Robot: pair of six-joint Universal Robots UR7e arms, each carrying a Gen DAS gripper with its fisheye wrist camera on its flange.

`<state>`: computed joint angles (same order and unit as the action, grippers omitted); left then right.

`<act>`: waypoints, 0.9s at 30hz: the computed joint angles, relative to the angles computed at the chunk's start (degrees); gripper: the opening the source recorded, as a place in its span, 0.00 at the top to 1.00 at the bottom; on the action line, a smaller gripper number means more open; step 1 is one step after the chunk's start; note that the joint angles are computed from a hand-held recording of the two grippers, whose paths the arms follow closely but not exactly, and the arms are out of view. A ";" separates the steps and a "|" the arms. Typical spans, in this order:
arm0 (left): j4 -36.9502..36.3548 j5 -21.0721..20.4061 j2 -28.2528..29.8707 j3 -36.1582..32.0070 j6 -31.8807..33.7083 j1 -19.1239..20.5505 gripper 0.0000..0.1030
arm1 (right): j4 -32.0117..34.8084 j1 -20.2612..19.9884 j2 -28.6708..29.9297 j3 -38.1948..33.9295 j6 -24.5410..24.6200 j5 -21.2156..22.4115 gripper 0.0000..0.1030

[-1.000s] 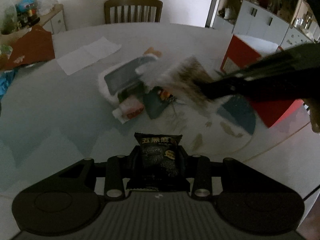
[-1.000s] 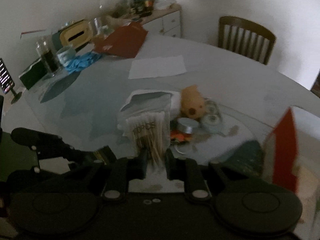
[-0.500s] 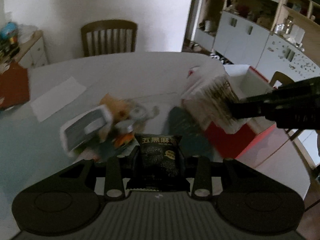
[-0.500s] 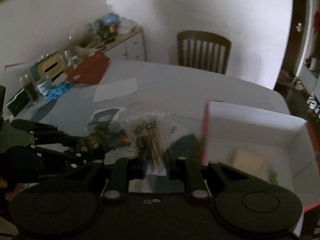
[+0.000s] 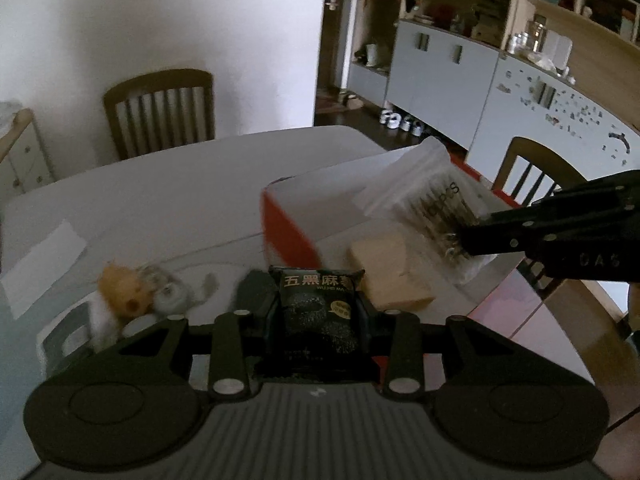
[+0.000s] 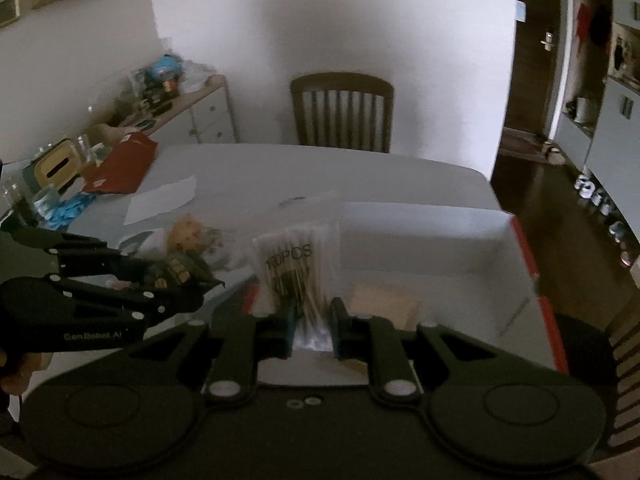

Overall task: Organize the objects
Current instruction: 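Carry the snack packet and swab bag into the shoebox and open both tools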

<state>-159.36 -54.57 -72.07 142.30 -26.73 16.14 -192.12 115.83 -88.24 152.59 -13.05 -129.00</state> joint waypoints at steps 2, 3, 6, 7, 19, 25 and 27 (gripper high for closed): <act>-1.42 -0.40 2.85 -1.37 0.77 -0.15 0.65 | 0.35 -1.66 -2.31 0.73 -1.16 0.43 0.84; -1.94 -0.53 4.02 -2.02 1.12 -0.16 0.65 | 0.49 -2.54 -3.38 1.08 -1.73 0.75 0.84; -3.33 -1.04 7.44 -3.94 2.12 -0.24 0.65 | 0.76 -5.37 -6.43 2.02 -3.83 1.61 0.84; -3.67 -1.08 8.69 -4.71 2.47 -0.21 0.65 | 0.80 -6.30 -7.26 2.31 -4.36 1.77 0.84; -3.89 -1.49 19.90 -13.20 7.62 1.72 0.65 | -3.39 -16.27 -8.03 3.78 -7.37 2.56 0.84; -1.66 -1.94 25.62 -17.75 8.62 3.30 0.64 | -4.33 -19.68 -3.23 2.33 -5.40 1.28 0.84; -0.53 -2.27 27.15 -19.18 8.59 4.00 0.64 | -3.80 -21.29 -2.30 1.70 -5.29 1.72 0.84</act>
<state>-159.89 -56.83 -44.92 123.12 -18.15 20.15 -195.92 94.54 -90.54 154.28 -18.34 -127.28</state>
